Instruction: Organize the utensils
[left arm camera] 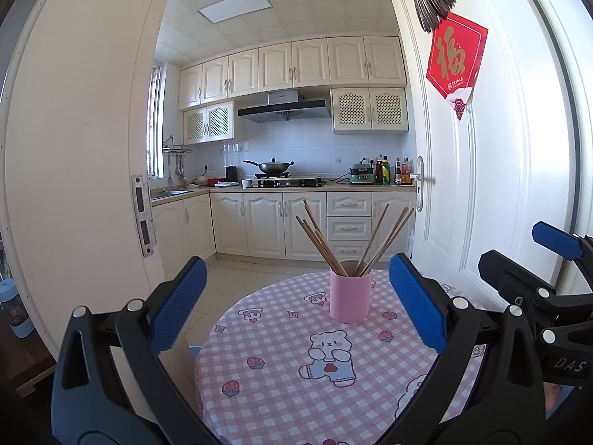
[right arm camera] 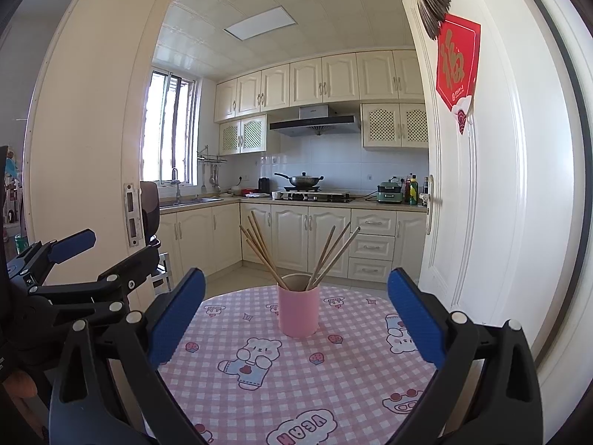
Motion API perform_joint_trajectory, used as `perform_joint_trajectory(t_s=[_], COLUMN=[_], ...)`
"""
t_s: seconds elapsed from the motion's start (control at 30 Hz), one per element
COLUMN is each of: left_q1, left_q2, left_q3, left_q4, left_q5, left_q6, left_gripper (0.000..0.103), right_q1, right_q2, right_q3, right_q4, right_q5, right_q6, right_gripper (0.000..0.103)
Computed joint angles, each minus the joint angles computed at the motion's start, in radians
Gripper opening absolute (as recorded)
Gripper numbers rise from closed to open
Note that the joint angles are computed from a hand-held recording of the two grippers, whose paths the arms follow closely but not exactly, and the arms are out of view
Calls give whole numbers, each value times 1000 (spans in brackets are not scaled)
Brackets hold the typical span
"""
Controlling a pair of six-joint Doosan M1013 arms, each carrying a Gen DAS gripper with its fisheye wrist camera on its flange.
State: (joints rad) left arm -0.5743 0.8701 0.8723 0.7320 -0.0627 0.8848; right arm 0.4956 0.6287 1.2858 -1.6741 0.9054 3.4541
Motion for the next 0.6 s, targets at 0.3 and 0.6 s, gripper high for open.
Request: perform_joint_trajectory(t_s=[0.3, 0.6], left_q1=[1, 1], left_q2=[-1, -2], left_q3=[2, 6], left_q4=[11, -15], left_q5=[-1, -3], left_q6=[-9, 17], left_gripper=[97, 97], right_q1=[0, 0], right_q2=[-1, -2], right_q3=[3, 5], right_q4=[-2, -1], right_q5=[-1, -2], right_q6=[5, 7], right_gripper=[95, 95])
